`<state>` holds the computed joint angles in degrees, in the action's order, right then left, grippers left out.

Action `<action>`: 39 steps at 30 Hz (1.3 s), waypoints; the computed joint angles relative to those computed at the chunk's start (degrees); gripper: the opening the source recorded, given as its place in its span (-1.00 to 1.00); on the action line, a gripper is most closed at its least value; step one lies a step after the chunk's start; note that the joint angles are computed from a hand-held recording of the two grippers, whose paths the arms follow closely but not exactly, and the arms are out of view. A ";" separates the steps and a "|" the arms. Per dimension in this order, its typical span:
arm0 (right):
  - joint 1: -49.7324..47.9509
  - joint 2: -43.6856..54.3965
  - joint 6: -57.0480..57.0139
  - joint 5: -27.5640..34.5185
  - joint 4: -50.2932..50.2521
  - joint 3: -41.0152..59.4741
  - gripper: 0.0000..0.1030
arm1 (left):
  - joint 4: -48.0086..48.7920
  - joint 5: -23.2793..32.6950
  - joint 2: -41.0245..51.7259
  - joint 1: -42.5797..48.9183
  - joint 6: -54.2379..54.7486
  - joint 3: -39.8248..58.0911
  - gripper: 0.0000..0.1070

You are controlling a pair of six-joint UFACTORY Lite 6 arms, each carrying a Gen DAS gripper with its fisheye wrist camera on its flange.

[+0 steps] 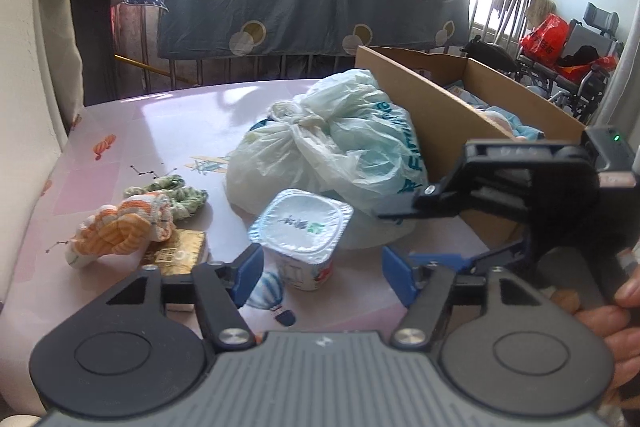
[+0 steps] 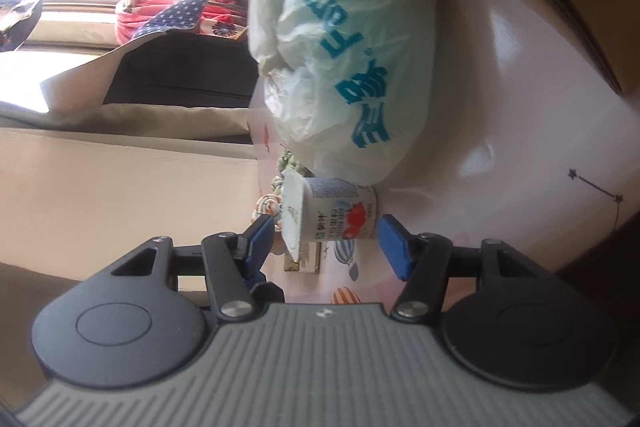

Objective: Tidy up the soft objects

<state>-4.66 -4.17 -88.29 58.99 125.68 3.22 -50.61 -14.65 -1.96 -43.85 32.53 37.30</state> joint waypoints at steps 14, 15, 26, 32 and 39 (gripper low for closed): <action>10.17 3.48 -7.69 -4.22 13.10 6.70 -0.03 | 12.60 1.93 14.90 4.30 -11.46 9.68 0.33; 10.27 4.28 -8.08 -4.20 13.22 7.38 -0.05 | 14.08 1.96 16.05 4.63 -12.82 10.48 0.33; 15.25 9.83 -13.25 -4.15 19.24 11.78 -0.41 | 20.81 0.63 21.66 6.04 -20.11 15.09 0.18; 17.35 9.56 -14.95 -4.05 21.47 11.47 -0.50 | 18.00 0.26 20.93 5.50 -17.59 14.64 -0.03; 21.94 2.04 -15.18 -9.48 24.08 10.07 -0.51 | 10.88 -0.20 15.91 4.20 -11.67 10.84 -0.04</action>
